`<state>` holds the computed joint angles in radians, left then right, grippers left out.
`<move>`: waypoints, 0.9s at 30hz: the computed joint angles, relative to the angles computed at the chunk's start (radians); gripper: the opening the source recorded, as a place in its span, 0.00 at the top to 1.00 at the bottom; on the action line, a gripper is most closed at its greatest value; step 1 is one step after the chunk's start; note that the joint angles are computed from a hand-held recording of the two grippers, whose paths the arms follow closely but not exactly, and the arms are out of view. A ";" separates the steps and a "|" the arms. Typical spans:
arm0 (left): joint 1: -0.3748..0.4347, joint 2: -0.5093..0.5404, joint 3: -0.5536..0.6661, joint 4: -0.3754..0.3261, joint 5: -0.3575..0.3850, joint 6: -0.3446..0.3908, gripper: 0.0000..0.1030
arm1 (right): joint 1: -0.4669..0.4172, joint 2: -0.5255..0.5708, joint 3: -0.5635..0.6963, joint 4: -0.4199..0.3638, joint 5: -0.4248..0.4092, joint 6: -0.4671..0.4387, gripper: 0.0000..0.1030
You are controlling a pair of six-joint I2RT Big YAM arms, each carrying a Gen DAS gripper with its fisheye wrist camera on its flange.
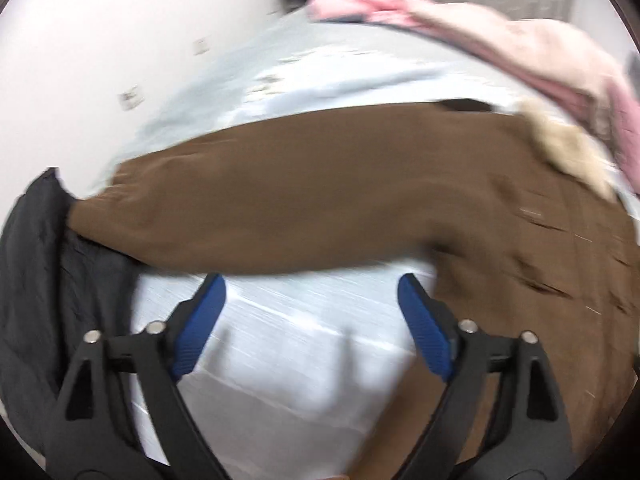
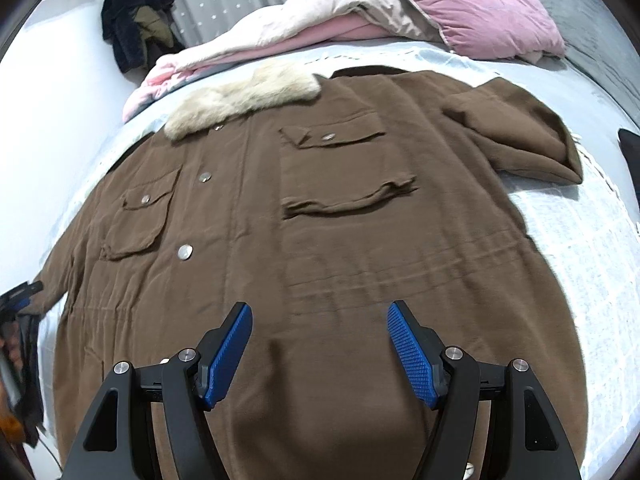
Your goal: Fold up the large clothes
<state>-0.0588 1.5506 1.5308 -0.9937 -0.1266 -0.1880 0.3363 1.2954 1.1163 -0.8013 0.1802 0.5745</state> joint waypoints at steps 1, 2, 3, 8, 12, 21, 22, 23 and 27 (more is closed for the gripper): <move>-0.029 -0.034 -0.026 0.003 0.041 -0.008 0.13 | -0.005 -0.012 -0.004 0.000 0.004 -0.006 0.31; -0.062 -0.060 -0.051 0.014 0.083 -0.027 0.12 | -0.011 -0.026 -0.009 -0.001 0.013 -0.017 0.31; -0.077 -0.085 -0.077 0.023 0.108 -0.038 0.11 | -0.014 -0.035 -0.012 -0.002 0.021 -0.028 0.31; -0.210 -0.114 -0.167 0.125 0.291 -0.046 0.05 | -0.094 -0.077 -0.016 -0.027 0.038 -0.128 0.30; -0.263 -0.061 -0.213 0.206 0.349 -0.013 0.04 | -0.250 -0.065 0.028 -0.071 -0.064 -0.236 0.30; -0.314 0.003 -0.234 0.284 0.339 0.049 0.01 | -0.504 0.231 0.353 -0.144 -0.025 -0.490 0.30; -0.320 0.000 -0.237 0.280 0.327 0.057 0.01 | -0.522 0.277 0.401 -0.147 -0.025 -0.493 0.30; -0.326 -0.012 -0.250 0.280 0.316 0.061 0.01 | -0.533 0.310 0.438 -0.154 -0.025 -0.496 0.30; -0.329 0.007 -0.240 0.264 0.314 0.093 0.01 | -0.556 0.442 0.581 -0.179 -0.061 -0.525 0.30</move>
